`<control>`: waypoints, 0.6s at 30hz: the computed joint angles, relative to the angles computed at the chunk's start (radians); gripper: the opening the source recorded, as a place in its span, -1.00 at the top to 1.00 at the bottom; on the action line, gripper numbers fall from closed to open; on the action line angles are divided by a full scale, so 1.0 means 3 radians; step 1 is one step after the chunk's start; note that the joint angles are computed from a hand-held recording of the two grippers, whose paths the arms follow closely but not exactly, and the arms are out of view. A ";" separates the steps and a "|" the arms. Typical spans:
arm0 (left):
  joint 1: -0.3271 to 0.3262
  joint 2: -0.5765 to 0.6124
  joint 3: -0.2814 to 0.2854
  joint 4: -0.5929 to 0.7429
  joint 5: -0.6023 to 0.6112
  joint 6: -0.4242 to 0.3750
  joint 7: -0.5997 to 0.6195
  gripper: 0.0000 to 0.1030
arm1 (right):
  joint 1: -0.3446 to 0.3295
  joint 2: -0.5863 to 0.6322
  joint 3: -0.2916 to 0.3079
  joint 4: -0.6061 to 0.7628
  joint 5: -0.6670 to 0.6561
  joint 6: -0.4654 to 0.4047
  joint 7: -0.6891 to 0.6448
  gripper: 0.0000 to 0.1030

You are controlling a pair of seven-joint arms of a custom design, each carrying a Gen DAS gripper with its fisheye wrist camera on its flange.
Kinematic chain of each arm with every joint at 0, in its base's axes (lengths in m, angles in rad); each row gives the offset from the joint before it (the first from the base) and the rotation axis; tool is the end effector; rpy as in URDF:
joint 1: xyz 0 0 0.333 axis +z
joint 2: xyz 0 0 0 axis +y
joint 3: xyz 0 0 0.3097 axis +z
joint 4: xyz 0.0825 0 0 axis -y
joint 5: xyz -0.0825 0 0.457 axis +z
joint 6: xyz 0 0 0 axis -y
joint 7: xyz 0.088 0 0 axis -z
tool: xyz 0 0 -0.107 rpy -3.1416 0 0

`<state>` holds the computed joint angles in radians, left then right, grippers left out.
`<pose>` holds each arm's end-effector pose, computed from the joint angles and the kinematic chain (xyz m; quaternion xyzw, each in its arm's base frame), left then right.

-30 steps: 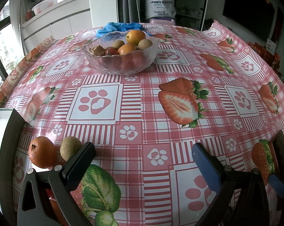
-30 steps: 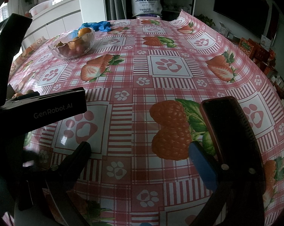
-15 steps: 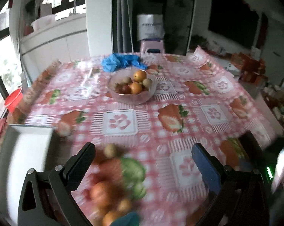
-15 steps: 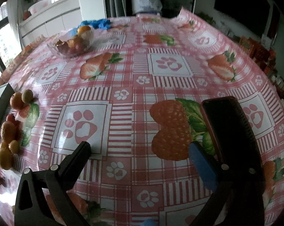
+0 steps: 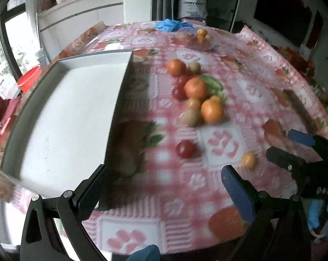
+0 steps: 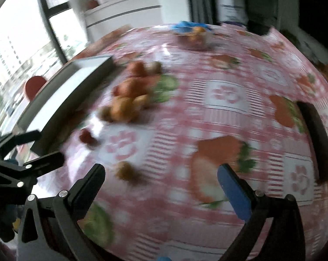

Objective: Organize fruits
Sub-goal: 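Grasp a small yellow fruit with the right tool while the left tool grasps a red cherry tomato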

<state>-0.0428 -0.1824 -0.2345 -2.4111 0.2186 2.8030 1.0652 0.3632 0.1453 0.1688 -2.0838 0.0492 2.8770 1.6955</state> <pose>0.5440 -0.1659 0.3922 -0.6883 0.6651 -0.2235 0.1842 0.5826 0.3369 0.3822 -0.7775 0.5414 -0.1184 0.2972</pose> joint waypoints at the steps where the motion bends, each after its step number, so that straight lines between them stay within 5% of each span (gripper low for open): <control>1: -0.0008 -0.0023 0.0009 -0.0019 -0.0018 -0.0005 0.0019 -0.99 | 0.0054 0.0031 -0.0027 0.0035 -0.0149 -0.0021 0.0084 -0.99; 4: -0.0044 -0.0078 0.0045 -0.0068 -0.0166 0.0029 0.0143 -0.99 | 0.0179 0.0126 -0.0106 0.0149 -0.0568 -0.0097 0.0392 -0.91; 6: 0.0024 -0.0099 -0.0021 -0.0070 -0.0047 0.0033 0.0057 -0.99 | 0.0178 0.0204 -0.0096 0.0240 -0.0626 -0.0177 0.0412 -0.65; 9: 0.0077 -0.0097 -0.0067 -0.0054 0.0096 0.0034 -0.0032 -0.99 | 0.0315 0.0224 -0.0227 0.0270 -0.1094 -0.0237 0.0758 -0.01; 11: 0.0046 -0.0078 -0.0043 -0.0035 0.0049 0.0027 0.0025 -0.99 | 0.0199 0.0195 -0.0112 0.0221 -0.0870 -0.0169 0.0614 0.52; 18: -0.0033 0.0269 -0.0072 0.0302 0.0289 -0.0110 -0.0123 -0.99 | -0.0051 0.0006 -0.0071 -0.0061 -0.0312 0.0014 0.0606 0.52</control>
